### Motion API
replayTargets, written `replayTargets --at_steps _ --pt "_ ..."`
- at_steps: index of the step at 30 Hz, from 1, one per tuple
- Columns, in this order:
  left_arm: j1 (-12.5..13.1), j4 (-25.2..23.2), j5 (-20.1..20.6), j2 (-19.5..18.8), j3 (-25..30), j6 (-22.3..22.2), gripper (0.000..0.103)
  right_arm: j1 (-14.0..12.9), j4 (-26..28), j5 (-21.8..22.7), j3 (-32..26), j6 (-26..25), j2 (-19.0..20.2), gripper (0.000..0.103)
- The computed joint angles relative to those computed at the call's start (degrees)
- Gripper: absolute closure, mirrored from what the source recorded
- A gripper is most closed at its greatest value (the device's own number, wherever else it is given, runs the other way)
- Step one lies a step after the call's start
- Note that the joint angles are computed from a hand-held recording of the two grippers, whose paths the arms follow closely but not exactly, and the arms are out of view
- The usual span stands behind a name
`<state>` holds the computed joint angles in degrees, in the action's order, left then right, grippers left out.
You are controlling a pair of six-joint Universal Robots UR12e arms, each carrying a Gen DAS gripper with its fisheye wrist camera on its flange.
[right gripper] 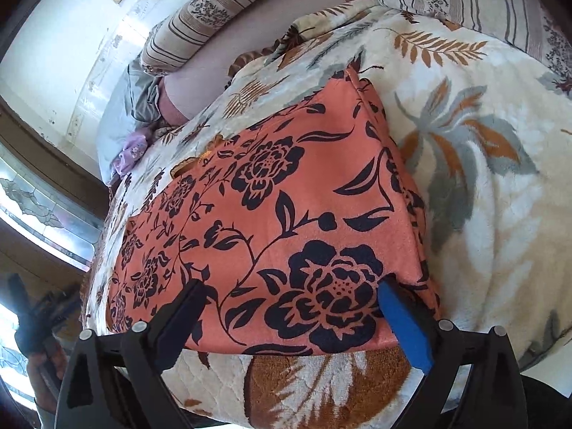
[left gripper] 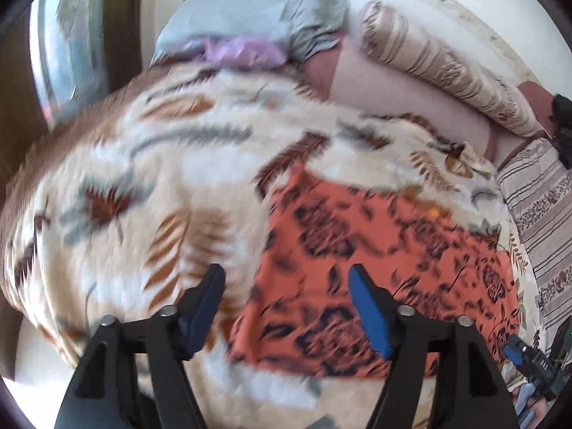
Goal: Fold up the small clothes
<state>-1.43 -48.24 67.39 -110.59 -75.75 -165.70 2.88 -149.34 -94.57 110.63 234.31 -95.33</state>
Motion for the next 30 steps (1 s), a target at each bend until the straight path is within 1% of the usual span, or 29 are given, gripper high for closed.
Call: replayTargets --at_steps 1,2,3,4,5,6,7,8,9,10,12,14,18,20,23,26,30 --pt "-0.57 1.42 -0.60 -0.20 0.04 0.46 0.018 -0.03 0.03 0.02 -0.04 -0.12 0.02 0.004" --pt "-1.14 2.88 -1.35 -0.51 -0.04 1.26 0.015 -0.02 0.10 -0.02 -0.08 -0.23 0.03 0.004" --pt "-1.98 4.63 -0.94 -0.95 -0.40 2.77 0.014 0.03 -0.01 -0.08 -0.07 -0.30 0.04 0.004" --pt "-2.80 4.99 1.29 -1.28 -0.70 4.54 0.014 0.03 -0.17 -0.02 -0.01 -0.42 0.03 0.004" --pt "-4.11 3.18 5.92 -2.23 0.02 5.98 0.014 0.02 -0.36 0.08 0.08 -0.48 0.00 0.004" --pt "-5.25 -1.02 10.74 -3.60 1.46 6.80 0.014 -0.04 -0.69 0.27 0.23 -0.43 -0.07 0.004" --pt "-5.65 -4.29 13.17 -4.71 1.99 6.05 0.016 -0.16 -1.05 0.53 0.42 -0.38 -0.15 0.004" --pt "-5.46 -5.16 13.19 -4.83 1.59 4.83 0.015 -0.25 -1.40 0.73 0.58 -0.25 -0.22 0.004" --pt "-4.67 -3.64 10.99 -3.94 0.51 4.64 0.015 -0.35 -1.76 0.97 0.75 -0.10 -0.28 0.004" --pt "-4.53 -1.40 11.19 -3.38 -0.82 5.55 0.015 -0.45 -1.98 1.09 0.87 -0.10 -0.32 0.004" --pt "-4.27 -1.64 11.04 -2.87 -1.03 7.15 0.015 -0.52 -1.95 0.99 0.85 -0.33 -0.24 0.003" --pt "-4.17 -2.16 11.16 -2.93 -0.61 7.87 0.015 -0.45 -1.54 0.76 0.52 -0.87 0.04 0.001" --pt "-4.21 -1.41 11.60 -2.61 -1.42 8.00 0.015 0.33 0.54 -0.91 -0.56 -1.80 0.52 0.000" --pt "-4.42 -0.61 11.98 -2.21 -2.28 8.42 0.015 0.32 0.11 -0.78 -0.29 -1.71 0.34 0.000" --pt "-4.35 -1.68 12.25 -1.98 -2.17 8.85 0.015 0.08 -1.41 -0.07 0.55 -1.27 -0.11 0.001" --pt "-4.23 -2.06 12.33 -1.35 -2.49 9.33 0.015 0.09 -1.56 -0.05 0.63 -1.36 -0.18 0.001" --pt "-3.91 0.09 11.86 -0.22 -3.58 9.41 0.015 0.36 -1.12 -0.62 0.40 -1.65 -0.07 0.001"
